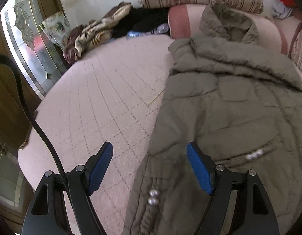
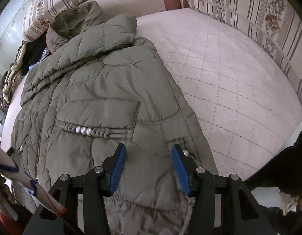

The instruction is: Fold large clothes

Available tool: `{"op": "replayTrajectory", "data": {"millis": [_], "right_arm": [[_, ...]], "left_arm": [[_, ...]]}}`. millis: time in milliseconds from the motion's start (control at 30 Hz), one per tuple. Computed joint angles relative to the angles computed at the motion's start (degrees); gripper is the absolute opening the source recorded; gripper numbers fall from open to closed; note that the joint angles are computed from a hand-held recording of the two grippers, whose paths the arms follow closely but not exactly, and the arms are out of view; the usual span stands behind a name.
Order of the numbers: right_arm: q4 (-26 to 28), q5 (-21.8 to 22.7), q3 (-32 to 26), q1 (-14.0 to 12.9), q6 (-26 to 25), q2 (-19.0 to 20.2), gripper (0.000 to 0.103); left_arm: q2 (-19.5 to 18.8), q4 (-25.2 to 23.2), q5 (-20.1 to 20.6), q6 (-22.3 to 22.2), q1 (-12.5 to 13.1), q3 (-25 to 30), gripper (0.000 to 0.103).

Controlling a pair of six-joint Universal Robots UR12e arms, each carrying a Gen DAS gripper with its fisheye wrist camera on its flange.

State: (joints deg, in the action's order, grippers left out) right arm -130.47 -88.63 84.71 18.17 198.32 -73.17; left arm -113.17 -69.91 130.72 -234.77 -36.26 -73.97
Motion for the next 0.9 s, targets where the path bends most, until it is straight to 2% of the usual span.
{"op": "replayTrajectory", "data": {"millis": [100, 233, 367, 433, 533, 600, 667, 800, 900], "right_arm": [[-2.36, 0.32, 0.62, 0.45, -1.45, -1.02, 0.056], [-3.81, 1.16, -1.33, 1.43, -2.68, -0.48, 0.067], [-4.90, 2.12, -5.05, 2.45, -5.10, 0.78, 0.071], [-5.59, 1.07, -8.03, 3.30, -6.45, 2.02, 0.074], [-5.77, -0.21, -13.00, 4.28, -6.73, 4.27, 0.079], [-4.66, -0.41, -16.78, 4.76, -6.56, 6.11, 0.080], [-3.34, -0.68, -20.47, 5.15, -6.79, 8.13, 0.080], [0.69, -1.52, -28.04, 5.88, -6.77, 12.66, 0.080], [5.61, -2.01, -35.95, 6.57, -7.08, 17.67, 0.080]], "left_arm": [[0.34, -0.03, 1.23, 0.21, -1.08, 1.31, 0.077], [0.55, 1.56, 3.86, 1.07, -2.07, 3.41, 0.077], [0.29, 6.08, 4.87, 1.90, -2.03, 5.33, 0.078], [-0.34, 8.86, 5.89, 3.19, -1.79, 6.65, 0.083], [-1.77, 10.69, 8.39, 5.09, -1.45, 8.60, 0.083], [-2.35, 12.73, 8.37, 6.12, -0.97, 9.09, 0.084], [-3.03, 12.37, 7.96, 7.01, -0.29, 9.91, 0.085], [-3.97, 10.79, 6.57, 6.03, 1.42, 10.41, 0.085], [-4.19, 11.03, 5.83, 5.13, 2.44, 9.30, 0.085]]}}
